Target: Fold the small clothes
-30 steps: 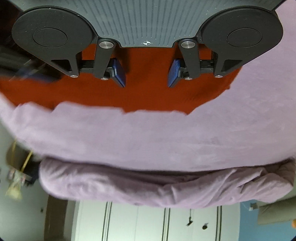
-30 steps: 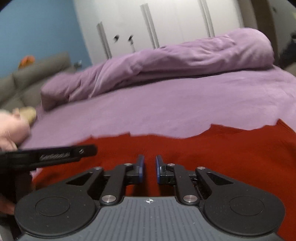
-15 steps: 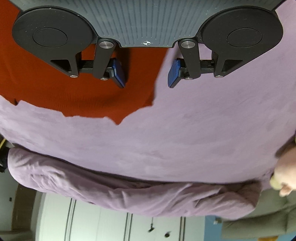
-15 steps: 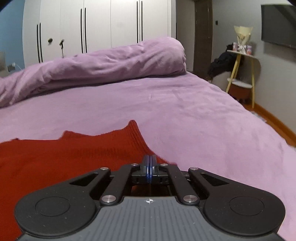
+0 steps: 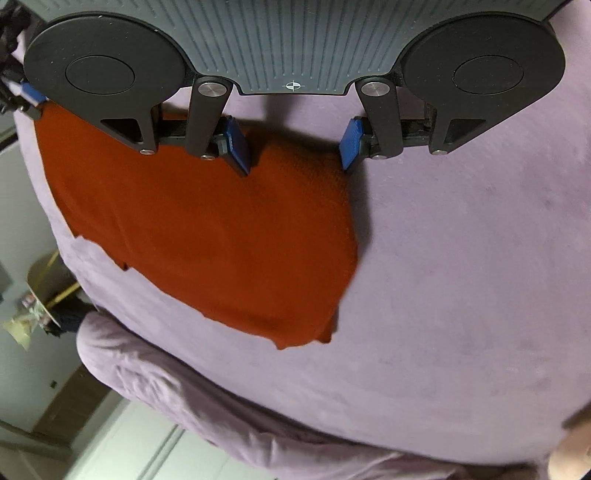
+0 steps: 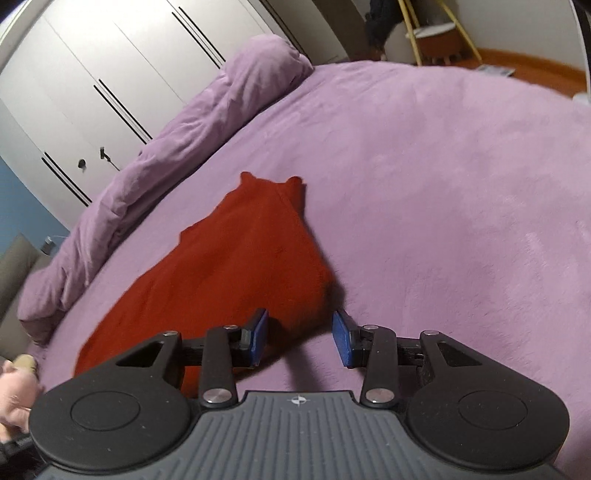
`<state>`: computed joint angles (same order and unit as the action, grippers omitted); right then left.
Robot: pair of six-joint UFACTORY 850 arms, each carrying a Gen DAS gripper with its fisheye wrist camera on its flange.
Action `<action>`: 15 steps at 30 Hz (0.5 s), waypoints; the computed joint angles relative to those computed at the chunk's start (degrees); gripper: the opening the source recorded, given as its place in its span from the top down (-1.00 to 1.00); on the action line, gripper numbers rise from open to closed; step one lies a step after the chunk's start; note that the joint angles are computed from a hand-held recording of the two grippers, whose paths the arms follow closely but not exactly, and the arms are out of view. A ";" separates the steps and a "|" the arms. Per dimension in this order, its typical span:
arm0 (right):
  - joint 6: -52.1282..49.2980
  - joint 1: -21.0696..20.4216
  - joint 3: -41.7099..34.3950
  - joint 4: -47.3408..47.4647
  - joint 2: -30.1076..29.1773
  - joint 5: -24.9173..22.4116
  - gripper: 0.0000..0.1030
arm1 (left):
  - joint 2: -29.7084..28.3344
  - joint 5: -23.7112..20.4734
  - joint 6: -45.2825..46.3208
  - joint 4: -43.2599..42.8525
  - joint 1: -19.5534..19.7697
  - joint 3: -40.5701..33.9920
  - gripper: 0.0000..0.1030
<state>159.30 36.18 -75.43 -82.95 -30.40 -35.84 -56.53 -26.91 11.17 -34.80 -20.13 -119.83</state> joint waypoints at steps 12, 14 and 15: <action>-13.18 1.98 -10.52 9.58 -5.40 -13.58 0.61 | -4.26 -2.17 3.12 -15.28 2.19 -4.52 -0.07; -16.24 2.54 -13.78 7.08 -7.33 -14.33 0.60 | -4.98 -1.99 4.05 -18.31 2.51 -5.07 -0.07; -17.79 2.60 -15.69 5.90 -8.55 -13.32 0.60 | -5.50 -1.96 3.95 -19.99 2.67 -5.62 -0.06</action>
<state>141.52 38.78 -91.12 -77.05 -38.95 -49.16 -62.03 -28.87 15.12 -54.79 -17.46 -125.45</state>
